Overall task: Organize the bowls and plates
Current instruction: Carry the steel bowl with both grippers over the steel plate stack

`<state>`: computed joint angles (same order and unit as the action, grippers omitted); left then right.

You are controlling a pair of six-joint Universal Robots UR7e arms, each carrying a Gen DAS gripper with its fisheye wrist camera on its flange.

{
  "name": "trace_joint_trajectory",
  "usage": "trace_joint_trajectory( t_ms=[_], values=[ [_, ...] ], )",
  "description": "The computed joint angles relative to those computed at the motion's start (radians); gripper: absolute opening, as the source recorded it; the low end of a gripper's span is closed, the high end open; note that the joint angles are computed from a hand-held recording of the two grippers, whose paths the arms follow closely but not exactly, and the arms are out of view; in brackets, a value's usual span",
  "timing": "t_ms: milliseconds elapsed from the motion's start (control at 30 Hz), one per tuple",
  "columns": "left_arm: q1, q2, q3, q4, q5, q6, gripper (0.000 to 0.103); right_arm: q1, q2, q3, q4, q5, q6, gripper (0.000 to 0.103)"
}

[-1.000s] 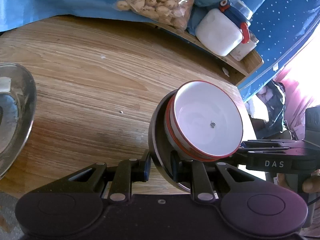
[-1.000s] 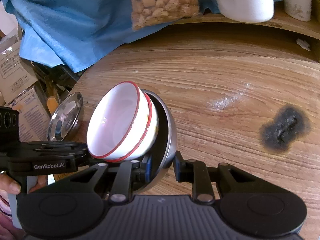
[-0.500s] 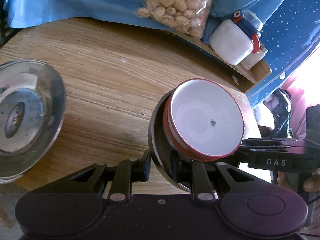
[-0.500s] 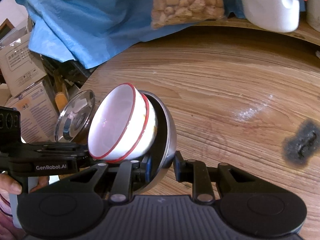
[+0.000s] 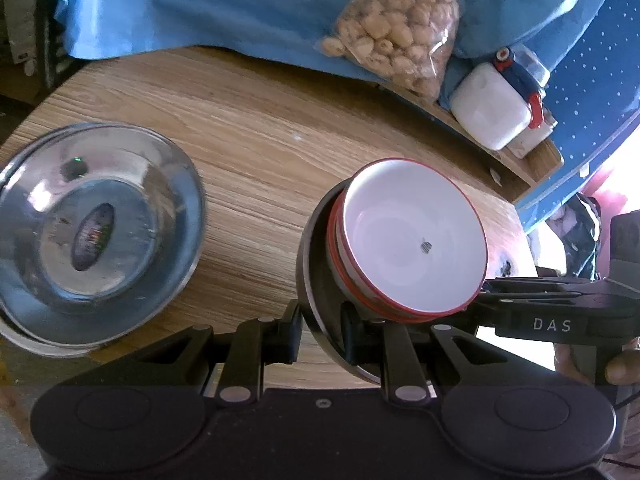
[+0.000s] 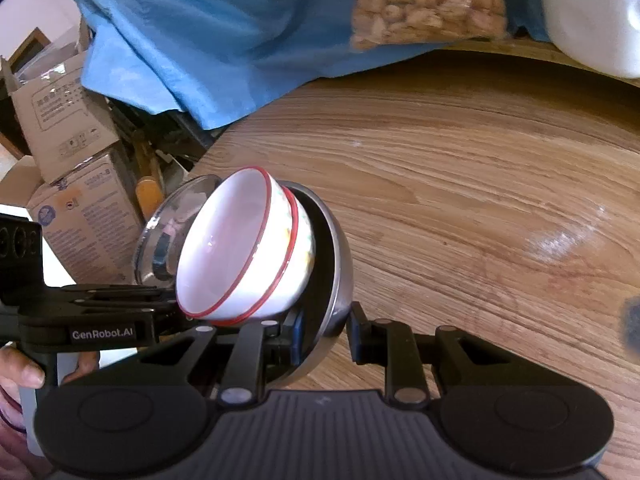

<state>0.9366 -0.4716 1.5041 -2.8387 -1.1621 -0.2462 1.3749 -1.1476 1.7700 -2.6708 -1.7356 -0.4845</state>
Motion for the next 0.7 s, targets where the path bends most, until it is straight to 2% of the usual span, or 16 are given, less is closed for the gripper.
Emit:
trace_joint_trajectory(
  t_ms=[700],
  values=[
    [0.017,-0.034,0.016,-0.033,0.027,0.025,0.020,0.026,0.045,-0.046,0.014,0.012,-0.008,0.025]
  ],
)
